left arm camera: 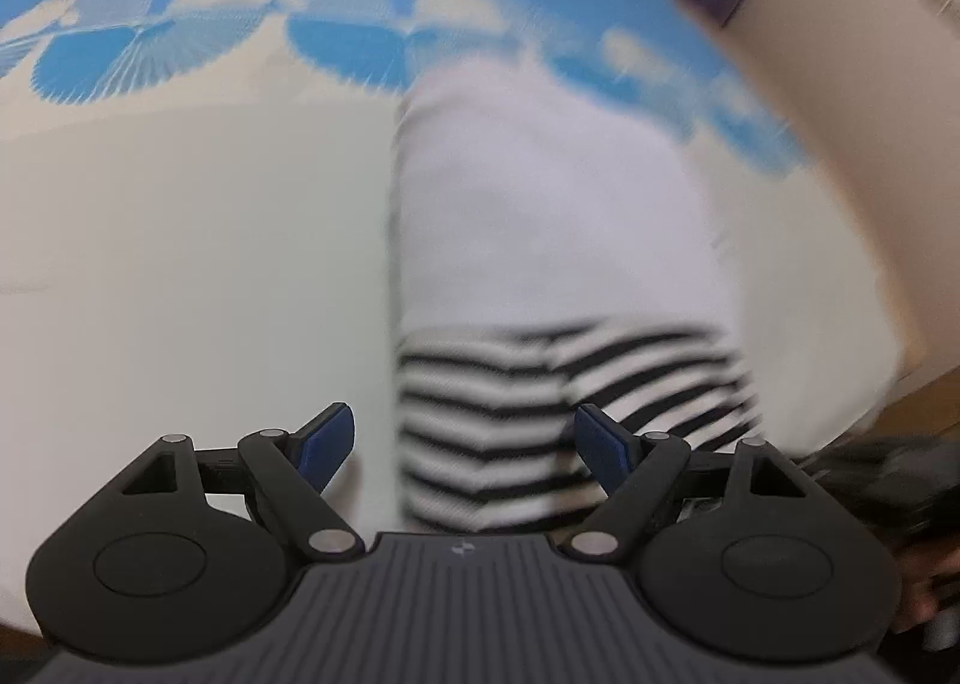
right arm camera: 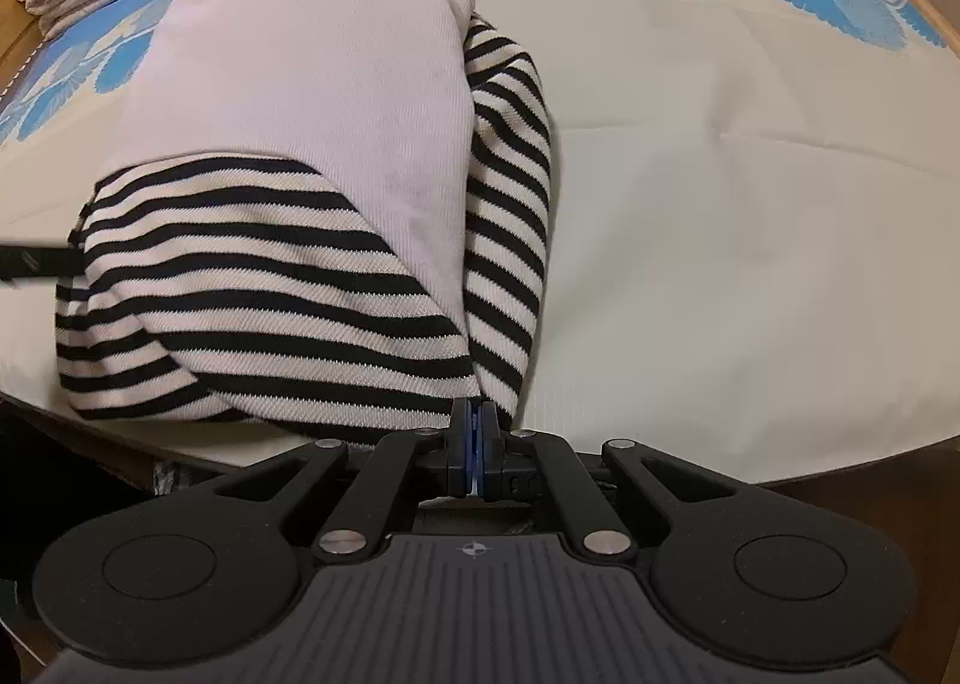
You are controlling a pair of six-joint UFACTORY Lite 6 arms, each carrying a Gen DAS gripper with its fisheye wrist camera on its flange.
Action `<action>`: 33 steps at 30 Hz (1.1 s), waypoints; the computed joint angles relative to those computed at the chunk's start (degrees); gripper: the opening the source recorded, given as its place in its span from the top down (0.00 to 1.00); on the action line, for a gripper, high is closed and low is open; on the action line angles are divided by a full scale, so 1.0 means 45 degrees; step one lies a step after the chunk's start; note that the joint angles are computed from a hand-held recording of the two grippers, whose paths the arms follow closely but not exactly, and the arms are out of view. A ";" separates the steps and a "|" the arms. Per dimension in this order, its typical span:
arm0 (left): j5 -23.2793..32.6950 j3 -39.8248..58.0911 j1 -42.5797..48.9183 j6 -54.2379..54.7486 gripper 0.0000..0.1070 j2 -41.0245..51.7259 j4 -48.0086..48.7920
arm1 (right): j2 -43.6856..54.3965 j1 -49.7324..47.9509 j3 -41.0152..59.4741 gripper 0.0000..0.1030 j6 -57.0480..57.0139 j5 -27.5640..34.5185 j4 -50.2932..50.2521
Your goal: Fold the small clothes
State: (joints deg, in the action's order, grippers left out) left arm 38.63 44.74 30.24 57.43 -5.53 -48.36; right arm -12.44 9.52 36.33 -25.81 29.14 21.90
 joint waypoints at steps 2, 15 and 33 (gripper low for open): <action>-0.0577 -0.0036 -0.0212 -0.0058 0.21 0.0555 0.0326 | -0.0208 0.0585 -0.0021 1.00 0.1370 -0.0202 -0.1093; -0.0686 0.0791 0.0050 -0.2488 0.21 0.0958 0.2176 | 0.1424 -0.1244 0.3976 0.51 -0.4040 -0.0342 0.7062; -0.0871 0.1263 0.0843 -0.1934 0.21 0.0832 0.0973 | 0.6091 0.0817 0.6966 1.00 -0.4790 -0.3449 1.2035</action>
State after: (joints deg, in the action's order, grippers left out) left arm 34.71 50.42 34.04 48.73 -1.79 -43.98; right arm 14.97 13.20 67.67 -47.36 13.62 76.06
